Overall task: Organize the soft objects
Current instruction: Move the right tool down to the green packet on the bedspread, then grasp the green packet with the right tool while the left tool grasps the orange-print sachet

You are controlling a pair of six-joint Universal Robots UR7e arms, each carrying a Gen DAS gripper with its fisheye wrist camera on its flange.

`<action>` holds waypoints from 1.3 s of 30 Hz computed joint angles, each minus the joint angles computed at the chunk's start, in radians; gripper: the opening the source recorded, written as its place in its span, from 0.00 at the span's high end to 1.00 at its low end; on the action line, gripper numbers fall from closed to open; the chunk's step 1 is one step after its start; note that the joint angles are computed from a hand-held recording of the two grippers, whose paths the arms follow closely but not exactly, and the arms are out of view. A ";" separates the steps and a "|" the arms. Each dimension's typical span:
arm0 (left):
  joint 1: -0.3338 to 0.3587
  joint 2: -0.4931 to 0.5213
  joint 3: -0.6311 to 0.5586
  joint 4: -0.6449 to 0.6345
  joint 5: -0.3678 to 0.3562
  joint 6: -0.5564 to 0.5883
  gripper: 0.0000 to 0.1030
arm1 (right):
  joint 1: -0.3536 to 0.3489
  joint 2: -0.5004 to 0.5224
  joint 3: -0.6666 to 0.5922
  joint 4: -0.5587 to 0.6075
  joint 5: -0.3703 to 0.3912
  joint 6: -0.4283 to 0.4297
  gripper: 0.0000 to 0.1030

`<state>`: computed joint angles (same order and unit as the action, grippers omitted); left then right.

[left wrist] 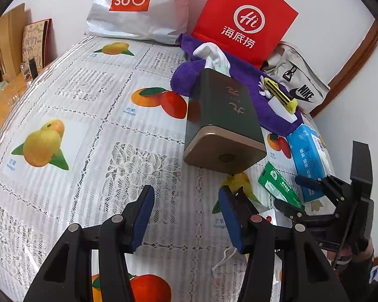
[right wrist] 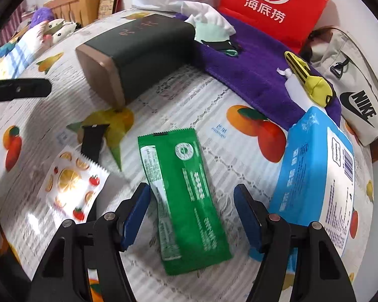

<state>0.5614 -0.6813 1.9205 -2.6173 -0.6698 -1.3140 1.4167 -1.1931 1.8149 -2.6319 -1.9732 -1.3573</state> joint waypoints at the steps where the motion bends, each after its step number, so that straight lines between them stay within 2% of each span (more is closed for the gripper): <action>1: 0.000 0.000 0.003 -0.009 -0.002 0.006 0.51 | 0.002 0.005 -0.003 0.000 -0.003 0.014 0.30; 5: 0.001 0.002 0.012 -0.043 -0.008 0.024 0.51 | 0.006 0.013 -0.006 0.003 -0.008 0.062 0.28; 8: 0.001 0.003 0.018 -0.057 -0.014 0.026 0.51 | 0.002 0.007 -0.002 0.009 0.007 0.063 0.32; 9: 0.000 0.004 0.020 -0.061 -0.015 0.029 0.51 | 0.001 0.003 0.001 0.010 0.012 0.060 0.45; 10: -0.001 0.005 0.020 -0.060 -0.016 0.028 0.51 | 0.001 0.001 -0.007 0.040 0.014 0.071 0.63; 12: -0.004 0.006 0.021 -0.056 -0.017 0.022 0.51 | 0.000 0.000 -0.028 0.092 0.019 0.109 0.65; 15: -0.013 0.006 0.022 -0.056 -0.015 0.021 0.51 | -0.005 -0.016 -0.027 0.110 0.041 0.119 0.74; 25: -0.039 0.035 -0.008 -0.028 -0.036 0.031 0.51 | -0.055 -0.138 0.015 0.190 0.159 0.172 0.76; 33: -0.059 0.108 -0.086 -0.019 -0.079 0.090 0.51 | -0.127 -0.244 0.057 0.192 0.244 0.153 0.76; 37: -0.062 0.157 -0.135 -0.027 -0.098 0.123 0.43 | -0.167 -0.276 0.064 0.178 0.261 0.137 0.76; 39: -0.060 0.177 -0.166 0.012 -0.099 0.113 0.40 | -0.187 -0.286 0.063 0.166 0.275 0.128 0.76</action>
<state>0.5011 -0.5041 1.7542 -2.6053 -0.7691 -1.2013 1.2293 -1.4792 1.8780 -2.4662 -1.6986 -1.2294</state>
